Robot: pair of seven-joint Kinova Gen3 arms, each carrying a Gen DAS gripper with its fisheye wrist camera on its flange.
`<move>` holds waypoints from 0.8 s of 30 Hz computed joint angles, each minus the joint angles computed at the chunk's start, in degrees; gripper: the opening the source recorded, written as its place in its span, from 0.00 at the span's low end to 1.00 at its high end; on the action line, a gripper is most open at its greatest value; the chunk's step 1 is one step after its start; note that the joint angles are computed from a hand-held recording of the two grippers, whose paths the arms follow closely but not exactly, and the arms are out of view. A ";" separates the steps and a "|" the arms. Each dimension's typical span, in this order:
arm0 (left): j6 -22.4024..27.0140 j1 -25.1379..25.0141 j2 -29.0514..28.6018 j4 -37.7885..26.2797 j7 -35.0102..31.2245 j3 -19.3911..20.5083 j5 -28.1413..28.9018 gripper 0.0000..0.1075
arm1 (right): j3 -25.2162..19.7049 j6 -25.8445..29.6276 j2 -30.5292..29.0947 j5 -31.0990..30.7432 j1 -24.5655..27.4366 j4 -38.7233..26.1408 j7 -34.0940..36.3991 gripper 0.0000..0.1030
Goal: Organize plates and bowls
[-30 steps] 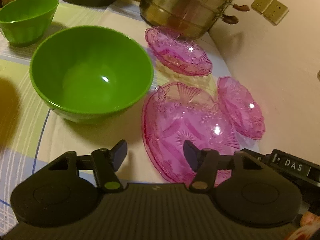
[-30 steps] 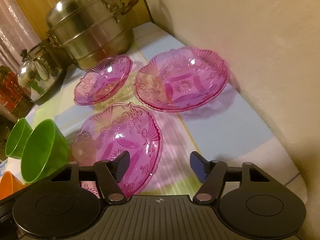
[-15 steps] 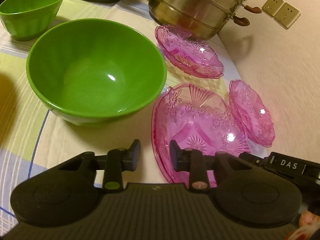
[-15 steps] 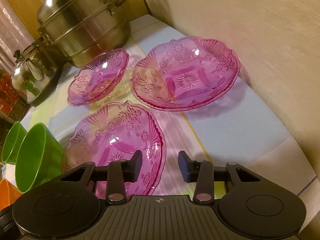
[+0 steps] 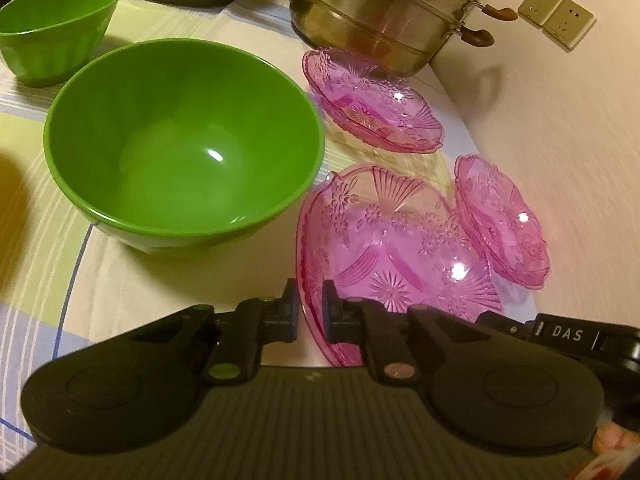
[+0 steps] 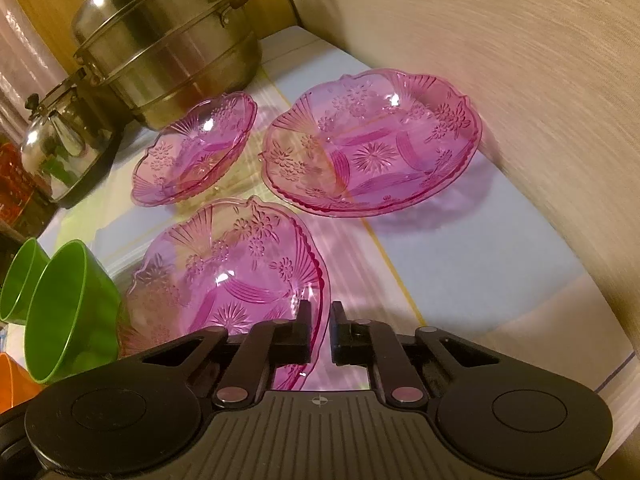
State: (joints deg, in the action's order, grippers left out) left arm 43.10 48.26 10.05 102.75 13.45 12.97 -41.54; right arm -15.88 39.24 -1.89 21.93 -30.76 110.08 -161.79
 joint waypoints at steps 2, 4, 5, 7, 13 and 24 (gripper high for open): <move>0.04 -0.04 -0.14 0.00 -0.37 0.07 0.02 0.08 | -0.02 -0.01 -0.14 0.12 0.01 0.06 -0.25 0.08; 0.35 -0.10 -0.30 -0.18 -0.81 0.22 0.25 0.08 | -0.15 0.20 -0.24 0.22 -0.06 0.01 -0.30 0.08; 0.59 -0.11 -0.42 -0.28 -1.04 0.30 0.31 0.08 | -0.19 0.29 -0.27 0.18 -0.09 -0.06 -0.32 0.08; 1.11 -0.11 -0.49 -0.57 -1.60 0.49 0.31 0.09 | -0.43 0.44 -0.59 0.38 -0.19 0.13 -0.67 0.08; 2.73 0.21 -1.31 -0.86 -2.66 1.41 0.73 0.08 | -1.69 1.93 -1.91 1.06 -0.54 0.47 -2.20 0.08; 6.02 0.62 -3.02 -3.31 -4.71 3.75 0.26 0.08 | -5.75 6.40 -6.64 2.97 0.51 0.37 -6.69 0.08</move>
